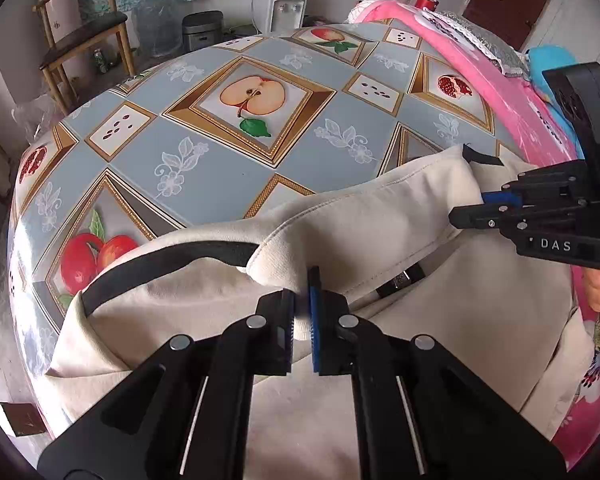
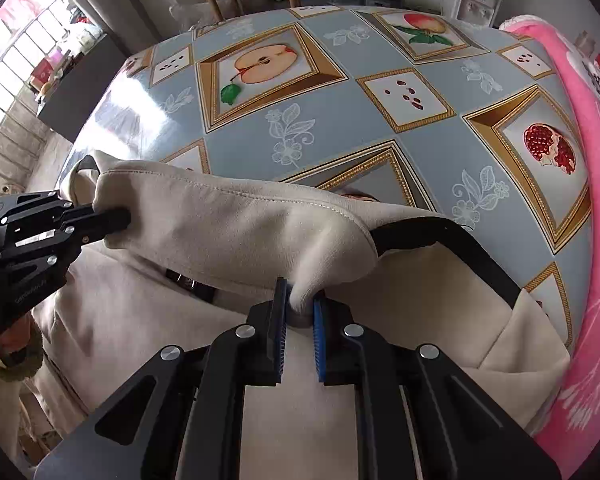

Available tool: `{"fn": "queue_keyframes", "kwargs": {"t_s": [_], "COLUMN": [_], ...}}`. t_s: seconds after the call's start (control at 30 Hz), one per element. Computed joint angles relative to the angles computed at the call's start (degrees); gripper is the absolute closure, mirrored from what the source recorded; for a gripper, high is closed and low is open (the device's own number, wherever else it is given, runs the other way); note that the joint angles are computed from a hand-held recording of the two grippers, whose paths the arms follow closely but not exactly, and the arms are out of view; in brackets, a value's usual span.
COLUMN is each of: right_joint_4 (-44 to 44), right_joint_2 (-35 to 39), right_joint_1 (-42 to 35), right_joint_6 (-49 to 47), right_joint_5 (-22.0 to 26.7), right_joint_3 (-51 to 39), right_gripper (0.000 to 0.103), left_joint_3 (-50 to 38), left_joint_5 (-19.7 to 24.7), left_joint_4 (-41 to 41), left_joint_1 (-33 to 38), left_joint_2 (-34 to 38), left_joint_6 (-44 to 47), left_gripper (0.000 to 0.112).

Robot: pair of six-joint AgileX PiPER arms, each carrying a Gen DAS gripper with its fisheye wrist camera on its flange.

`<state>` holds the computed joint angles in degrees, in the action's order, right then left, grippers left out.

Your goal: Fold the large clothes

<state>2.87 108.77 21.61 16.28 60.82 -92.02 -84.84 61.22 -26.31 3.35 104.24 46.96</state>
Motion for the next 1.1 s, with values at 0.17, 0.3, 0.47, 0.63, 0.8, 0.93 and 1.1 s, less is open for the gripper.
{"fn": "queue_keyframes", "kwargs": {"t_s": [0.17, 0.3, 0.47, 0.63, 0.8, 0.93, 1.1], "right_joint_4": [5.4, 9.4, 4.0, -5.9, 5.7, 5.7, 11.4], "right_joint_2": [-6.1, -8.5, -12.8, -17.6, -9.8, -1.3, -2.5], "right_joint_1": [-2.0, -3.6, -4.4, -0.2, 3.9, 5.7, 3.6], "right_joint_6": [-5.6, -7.3, 0.0, 7.5, -4.1, -4.8, -9.0], "right_joint_5": [-6.4, -8.7, -7.3, -9.8, -14.1, -11.6, -12.3], "right_joint_3": [11.0, 15.3, 15.8, 15.0, 9.6, 5.0, 7.7], "right_gripper": [0.09, 0.087, 0.065, 0.065, 0.082, 0.09, 0.094], "left_joint_3": [6.7, 8.3, 6.9, 6.6, 6.5, 6.0, 2.3], "left_joint_5": [-2.0, -3.2, -1.9, -1.4, -1.4, -0.1, 6.1], "left_joint_4": [-0.2, 0.0, 0.2, 0.1, 0.1, -1.5, -5.9], "left_joint_1": [1.0, 0.8, 0.9, 1.0, 0.9, 2.5, 9.0], "left_joint_2": [-3.9, -4.8, -3.9, -3.6, -3.5, -3.0, -2.7], "left_joint_6": [6.6, 8.0, 7.4, 7.7, 7.6, 7.9, 8.5], "left_gripper": [0.106, 0.104, 0.104, 0.104, 0.104, 0.1, 0.089]}}
